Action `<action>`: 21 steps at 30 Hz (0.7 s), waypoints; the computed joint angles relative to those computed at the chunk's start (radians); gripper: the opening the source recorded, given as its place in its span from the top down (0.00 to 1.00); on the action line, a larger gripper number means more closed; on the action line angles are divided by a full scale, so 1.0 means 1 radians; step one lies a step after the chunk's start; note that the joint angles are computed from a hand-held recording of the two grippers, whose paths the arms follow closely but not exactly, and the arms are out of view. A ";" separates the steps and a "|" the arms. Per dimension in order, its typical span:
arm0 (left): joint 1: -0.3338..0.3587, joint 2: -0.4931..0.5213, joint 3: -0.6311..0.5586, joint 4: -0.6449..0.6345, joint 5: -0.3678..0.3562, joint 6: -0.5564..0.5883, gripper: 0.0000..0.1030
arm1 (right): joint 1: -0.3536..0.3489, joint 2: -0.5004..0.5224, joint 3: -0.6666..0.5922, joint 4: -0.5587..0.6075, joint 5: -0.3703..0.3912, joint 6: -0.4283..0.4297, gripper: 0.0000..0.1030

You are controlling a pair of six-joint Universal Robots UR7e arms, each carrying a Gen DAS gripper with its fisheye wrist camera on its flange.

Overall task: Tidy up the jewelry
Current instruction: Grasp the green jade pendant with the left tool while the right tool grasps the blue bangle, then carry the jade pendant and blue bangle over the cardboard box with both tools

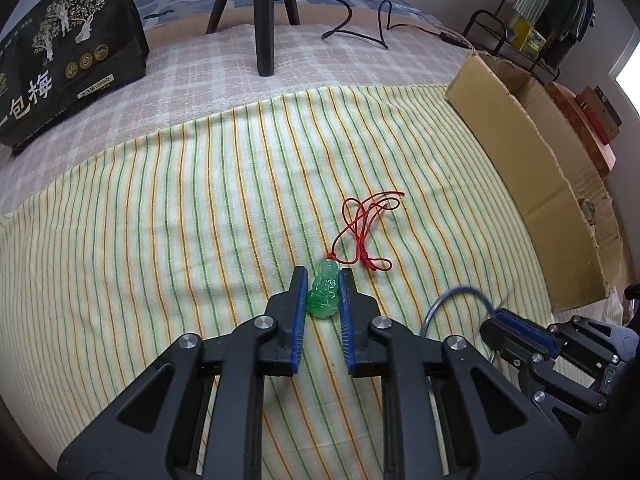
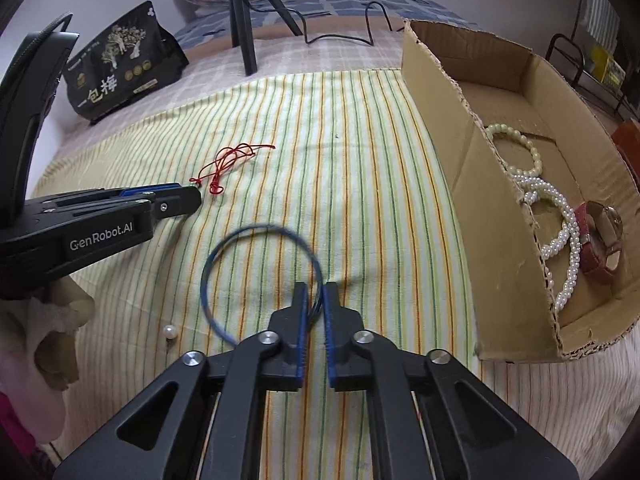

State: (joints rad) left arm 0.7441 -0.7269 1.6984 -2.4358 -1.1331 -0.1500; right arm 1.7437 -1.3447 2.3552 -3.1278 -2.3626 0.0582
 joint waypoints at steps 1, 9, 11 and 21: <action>0.002 -0.002 -0.001 -0.001 -0.007 -0.007 0.87 | 0.000 -0.001 0.000 -0.003 0.004 -0.004 0.97; 0.025 -0.048 -0.007 -0.032 -0.075 -0.064 0.87 | 0.025 -0.005 0.002 -0.045 0.011 -0.039 0.97; 0.023 -0.062 -0.007 -0.048 -0.083 -0.069 0.87 | 0.038 -0.003 0.001 -0.061 0.006 -0.056 0.98; -0.012 -0.112 0.011 -0.101 -0.101 -0.072 0.87 | 0.114 0.006 -0.009 -0.194 -0.075 -0.194 0.98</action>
